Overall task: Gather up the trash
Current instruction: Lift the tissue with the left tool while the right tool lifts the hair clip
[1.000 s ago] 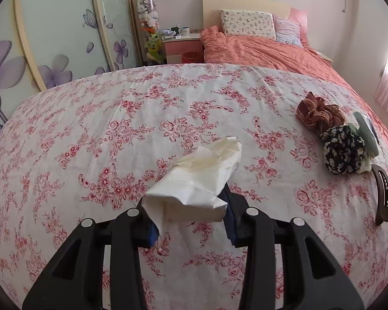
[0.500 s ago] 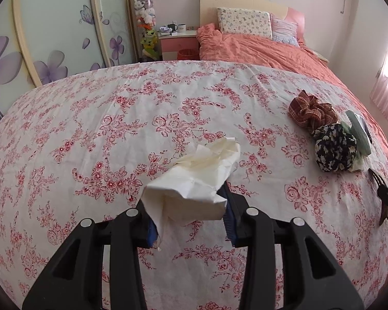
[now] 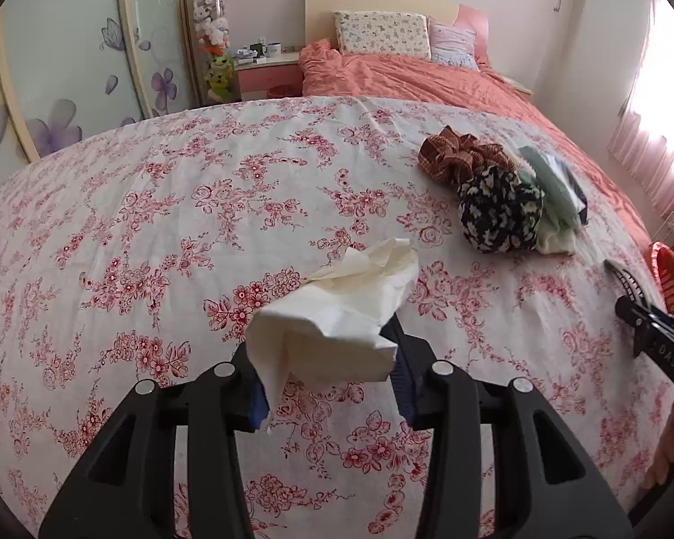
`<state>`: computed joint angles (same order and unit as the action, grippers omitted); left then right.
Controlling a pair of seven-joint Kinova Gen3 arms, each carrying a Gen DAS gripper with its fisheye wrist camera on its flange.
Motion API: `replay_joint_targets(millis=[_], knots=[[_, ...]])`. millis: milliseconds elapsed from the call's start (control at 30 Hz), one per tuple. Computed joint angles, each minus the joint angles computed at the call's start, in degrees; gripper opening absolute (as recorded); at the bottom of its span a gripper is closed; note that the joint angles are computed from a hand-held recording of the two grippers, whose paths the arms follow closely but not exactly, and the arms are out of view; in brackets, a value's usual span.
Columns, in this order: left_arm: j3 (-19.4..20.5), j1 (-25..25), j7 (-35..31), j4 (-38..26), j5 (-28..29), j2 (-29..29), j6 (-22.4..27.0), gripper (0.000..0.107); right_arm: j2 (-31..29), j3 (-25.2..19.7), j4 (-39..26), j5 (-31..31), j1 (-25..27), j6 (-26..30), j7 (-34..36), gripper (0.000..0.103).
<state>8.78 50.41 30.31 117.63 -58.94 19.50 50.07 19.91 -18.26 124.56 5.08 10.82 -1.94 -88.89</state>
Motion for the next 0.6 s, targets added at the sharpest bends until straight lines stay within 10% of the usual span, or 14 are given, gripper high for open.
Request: replay_joint_targets(millis=[600], knots=[[-1.0, 0.59, -0.69, -1.51, 2.71, 2.0, 2.08, 0.057, -0.05, -1.46, 0.62, 0.92, 1.15, -0.26, -0.53, 0.038]])
